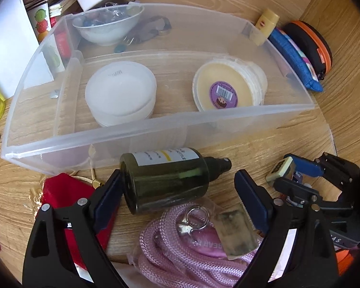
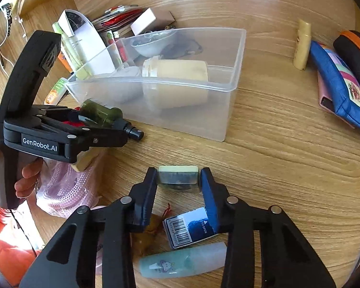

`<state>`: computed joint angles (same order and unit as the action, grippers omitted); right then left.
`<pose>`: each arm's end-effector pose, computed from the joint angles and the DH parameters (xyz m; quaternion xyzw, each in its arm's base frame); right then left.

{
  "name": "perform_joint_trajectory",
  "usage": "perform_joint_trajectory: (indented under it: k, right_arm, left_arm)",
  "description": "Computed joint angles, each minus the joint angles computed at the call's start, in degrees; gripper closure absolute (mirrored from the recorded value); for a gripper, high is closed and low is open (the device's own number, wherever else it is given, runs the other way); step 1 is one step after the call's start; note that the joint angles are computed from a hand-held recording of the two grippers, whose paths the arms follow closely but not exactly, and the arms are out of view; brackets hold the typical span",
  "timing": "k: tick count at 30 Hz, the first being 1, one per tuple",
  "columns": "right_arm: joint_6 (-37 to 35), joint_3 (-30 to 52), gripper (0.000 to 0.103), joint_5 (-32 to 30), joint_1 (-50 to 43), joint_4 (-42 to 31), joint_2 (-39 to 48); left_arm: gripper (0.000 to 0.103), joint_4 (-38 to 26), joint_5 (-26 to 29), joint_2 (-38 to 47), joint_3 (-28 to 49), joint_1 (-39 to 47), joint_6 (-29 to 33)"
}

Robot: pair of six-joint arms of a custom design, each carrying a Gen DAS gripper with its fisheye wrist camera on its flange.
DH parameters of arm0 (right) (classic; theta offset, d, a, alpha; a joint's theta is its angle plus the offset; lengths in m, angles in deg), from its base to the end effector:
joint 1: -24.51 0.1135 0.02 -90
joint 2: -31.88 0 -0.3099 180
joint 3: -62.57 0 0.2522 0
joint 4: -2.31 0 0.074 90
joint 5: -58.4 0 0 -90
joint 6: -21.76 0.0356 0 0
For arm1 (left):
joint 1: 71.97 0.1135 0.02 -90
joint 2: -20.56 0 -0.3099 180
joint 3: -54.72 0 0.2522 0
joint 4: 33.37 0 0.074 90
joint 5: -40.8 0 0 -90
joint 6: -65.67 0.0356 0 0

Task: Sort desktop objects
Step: 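Grasp the dark green bottle with the left tool while the right tool grasps the small green-topped box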

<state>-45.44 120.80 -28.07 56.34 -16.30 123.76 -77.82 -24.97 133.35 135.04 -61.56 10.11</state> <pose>0.2621 0.1601 0.1969 -0.0645 0.9437 0.1224 0.3006 0.3733 0.0537 0.1601 0.2256 0.9451 -0.1503 0.1825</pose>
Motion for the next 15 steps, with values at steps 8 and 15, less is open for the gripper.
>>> perform_joint_trajectory:
  k: [8, 15]
  right_arm:
    - [-0.8, -1.9, 0.074, 3.2, 1.6, 0.9, -4.5]
    - [-1.7, -1.4, 0.079, 6.1, 2.4, -0.6, -6.2]
  left_arm:
    - [0.038, 5.6, 1.9, -4.6, -5.9, 1.2, 5.9]
    - [0.039, 6.6, 3.6, -6.4, -6.9, 2.2, 7.1]
